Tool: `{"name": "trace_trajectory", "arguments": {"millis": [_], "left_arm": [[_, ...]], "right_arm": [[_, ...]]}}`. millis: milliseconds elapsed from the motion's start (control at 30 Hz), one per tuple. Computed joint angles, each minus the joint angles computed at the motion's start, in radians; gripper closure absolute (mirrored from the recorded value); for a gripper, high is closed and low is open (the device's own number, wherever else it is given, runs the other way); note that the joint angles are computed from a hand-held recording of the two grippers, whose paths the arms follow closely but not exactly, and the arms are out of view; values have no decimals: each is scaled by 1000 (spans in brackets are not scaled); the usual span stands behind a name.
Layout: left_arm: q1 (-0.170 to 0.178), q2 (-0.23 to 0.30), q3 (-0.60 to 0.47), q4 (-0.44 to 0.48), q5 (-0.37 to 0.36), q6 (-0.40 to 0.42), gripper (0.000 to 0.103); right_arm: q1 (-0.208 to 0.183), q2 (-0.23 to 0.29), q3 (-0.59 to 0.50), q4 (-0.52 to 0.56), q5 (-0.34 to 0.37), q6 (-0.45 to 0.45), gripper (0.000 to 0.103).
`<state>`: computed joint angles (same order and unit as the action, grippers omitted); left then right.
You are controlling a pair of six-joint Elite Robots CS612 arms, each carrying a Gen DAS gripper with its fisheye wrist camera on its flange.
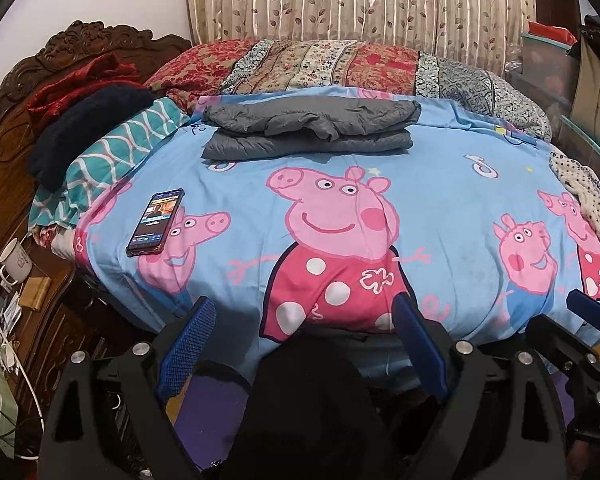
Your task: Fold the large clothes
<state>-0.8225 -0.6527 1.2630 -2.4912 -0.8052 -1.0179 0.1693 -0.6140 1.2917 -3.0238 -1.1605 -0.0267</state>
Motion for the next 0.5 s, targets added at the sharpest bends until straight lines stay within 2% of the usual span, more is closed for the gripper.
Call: {"name": "trace_trajectory", "arguments": {"millis": [500], "left_arm": [[-1,-4,2,43,-1,-41,72]], "right_arm": [[1,0,1,6,2,3,6]]}}
